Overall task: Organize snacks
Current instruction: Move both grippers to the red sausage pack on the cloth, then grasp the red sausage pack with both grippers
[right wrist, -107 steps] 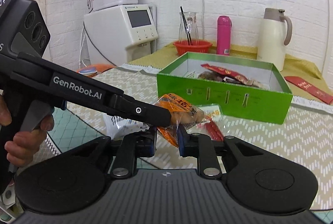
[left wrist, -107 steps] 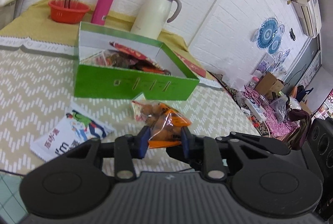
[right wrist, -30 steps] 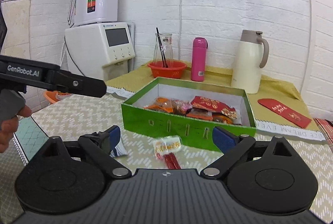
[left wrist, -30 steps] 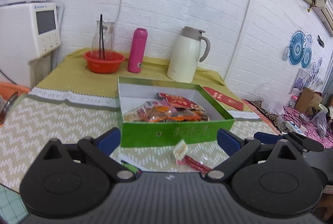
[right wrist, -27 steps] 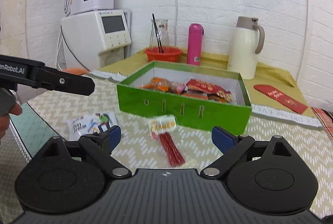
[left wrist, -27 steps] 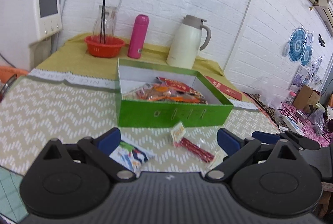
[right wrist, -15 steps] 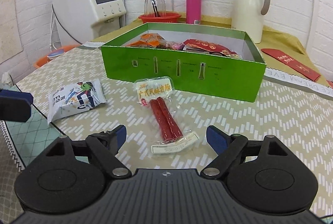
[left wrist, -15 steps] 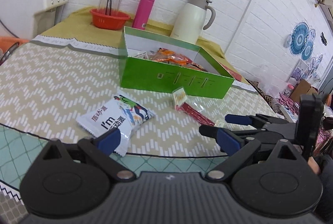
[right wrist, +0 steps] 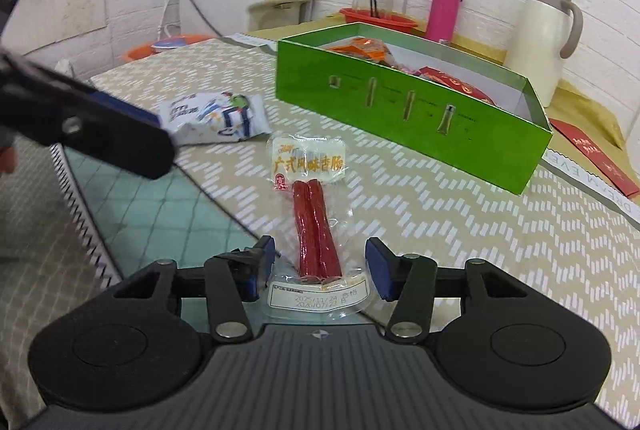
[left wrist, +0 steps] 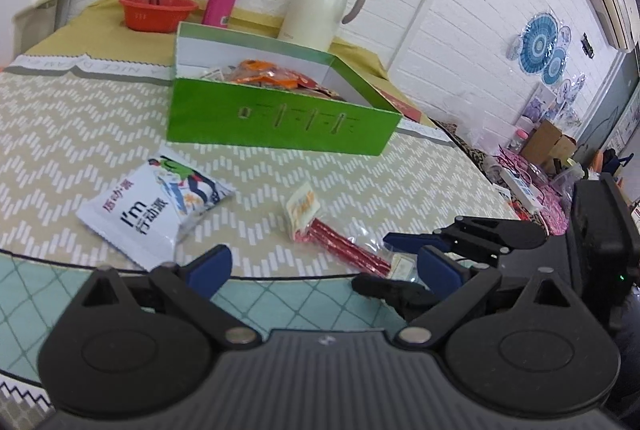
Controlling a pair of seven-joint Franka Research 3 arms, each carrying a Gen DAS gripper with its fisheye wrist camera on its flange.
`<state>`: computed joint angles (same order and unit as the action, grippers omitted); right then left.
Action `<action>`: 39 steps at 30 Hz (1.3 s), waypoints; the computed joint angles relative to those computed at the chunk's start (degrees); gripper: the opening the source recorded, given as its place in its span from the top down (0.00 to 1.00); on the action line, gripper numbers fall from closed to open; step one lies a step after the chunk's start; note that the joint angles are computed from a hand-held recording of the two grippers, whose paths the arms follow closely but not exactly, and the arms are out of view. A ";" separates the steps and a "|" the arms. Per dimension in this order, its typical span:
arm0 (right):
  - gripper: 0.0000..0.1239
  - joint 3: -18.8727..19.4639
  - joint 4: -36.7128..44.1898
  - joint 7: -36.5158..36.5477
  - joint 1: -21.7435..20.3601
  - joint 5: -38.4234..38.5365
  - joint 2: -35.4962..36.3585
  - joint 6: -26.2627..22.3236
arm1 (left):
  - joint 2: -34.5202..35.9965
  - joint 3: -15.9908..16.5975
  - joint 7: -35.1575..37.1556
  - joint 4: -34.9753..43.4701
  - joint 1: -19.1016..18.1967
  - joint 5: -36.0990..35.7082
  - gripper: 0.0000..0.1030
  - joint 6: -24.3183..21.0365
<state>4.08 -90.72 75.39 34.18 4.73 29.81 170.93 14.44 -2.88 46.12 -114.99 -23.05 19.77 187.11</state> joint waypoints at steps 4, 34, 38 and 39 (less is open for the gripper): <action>0.21 -0.94 -7.34 -0.59 0.97 -0.82 -4.24 4.00 | 3.75 -14.17 5.21 3.52 11.92 -1.42 0.05 -1.89; 0.63 -18.74 -13.40 29.30 16.07 -3.30 -5.30 12.13 | 10.09 -23.36 24.96 9.57 17.46 -14.81 0.82 -7.37; 0.68 -19.26 -13.42 28.56 16.57 -2.47 -5.59 12.02 | 9.22 -23.67 23.55 8.28 17.84 -14.47 0.86 -5.24; 0.69 -19.47 -13.48 28.35 16.80 -2.48 -5.70 12.00 | 9.10 -24.25 23.34 8.06 18.46 -14.29 0.86 -4.75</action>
<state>-15.38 -104.20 103.74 50.99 2.25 24.11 182.93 23.54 -27.14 69.46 -106.93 -4.60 5.48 182.36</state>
